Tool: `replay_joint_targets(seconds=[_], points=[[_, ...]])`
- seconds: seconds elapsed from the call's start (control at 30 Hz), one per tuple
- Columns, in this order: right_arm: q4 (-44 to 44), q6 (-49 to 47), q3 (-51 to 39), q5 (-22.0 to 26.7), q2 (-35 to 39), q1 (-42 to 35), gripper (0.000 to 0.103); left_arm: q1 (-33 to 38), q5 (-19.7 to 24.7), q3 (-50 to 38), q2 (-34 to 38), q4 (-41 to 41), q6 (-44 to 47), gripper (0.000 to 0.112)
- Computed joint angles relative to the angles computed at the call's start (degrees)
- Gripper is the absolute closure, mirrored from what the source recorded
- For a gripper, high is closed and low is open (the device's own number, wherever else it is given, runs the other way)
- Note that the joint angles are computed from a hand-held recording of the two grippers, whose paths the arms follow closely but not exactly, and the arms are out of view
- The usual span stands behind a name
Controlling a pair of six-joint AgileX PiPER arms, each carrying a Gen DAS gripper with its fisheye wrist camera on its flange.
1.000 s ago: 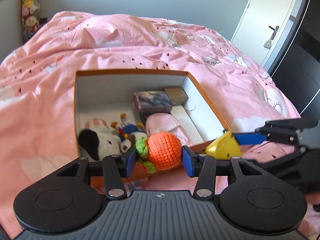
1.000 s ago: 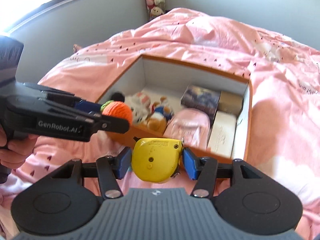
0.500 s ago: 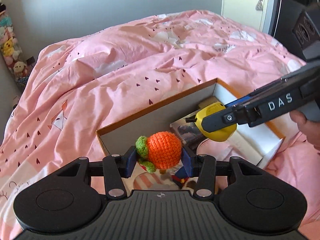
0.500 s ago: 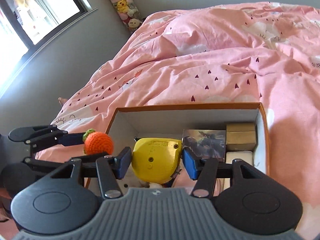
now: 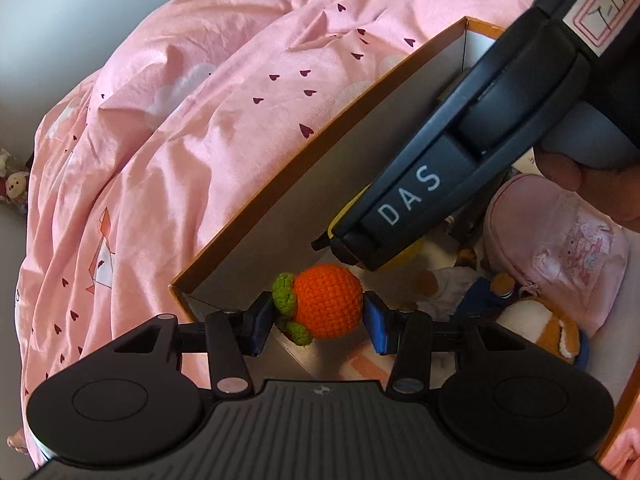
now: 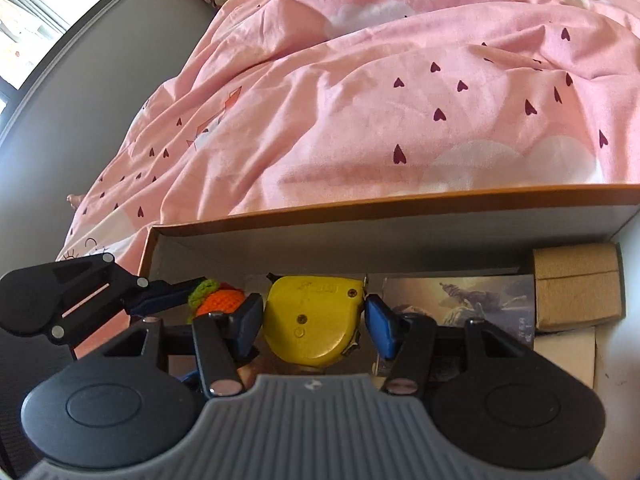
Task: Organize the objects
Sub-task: 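Lower the fruit and tape measure into the orange box and open both grippers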
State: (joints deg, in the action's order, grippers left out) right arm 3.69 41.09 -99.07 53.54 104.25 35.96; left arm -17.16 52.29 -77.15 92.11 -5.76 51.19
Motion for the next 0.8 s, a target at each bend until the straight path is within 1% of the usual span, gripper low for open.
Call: replay_joint_targets(seconds=[0.17, 0.4, 0.6, 0.8], points=[[2.58, -2.68, -2.88, 1.88, 3.25, -1.30, 0.045, -1.76, -3.37, 1.83, 0.67, 3.88, 2.20, 0.058], [2.19, -3.99, -7.27, 5.72, 5.87, -1.06, 0.044, -1.87, -3.97, 3.51, -0.07, 4.91, 5.19, 0.057], [2.24, -3.06, -7.60, 5.93, 5.65, -1.32, 0.045, -2.98, -5.90, 5.39, -0.74, 8.69, 3.23, 0.057], [1.33, -2.90, -4.99, 5.02, 2.53, -1.02, 0.045, -3.47, -6.85, 7.43, -2.26, 10.86, 2.34, 0.051]])
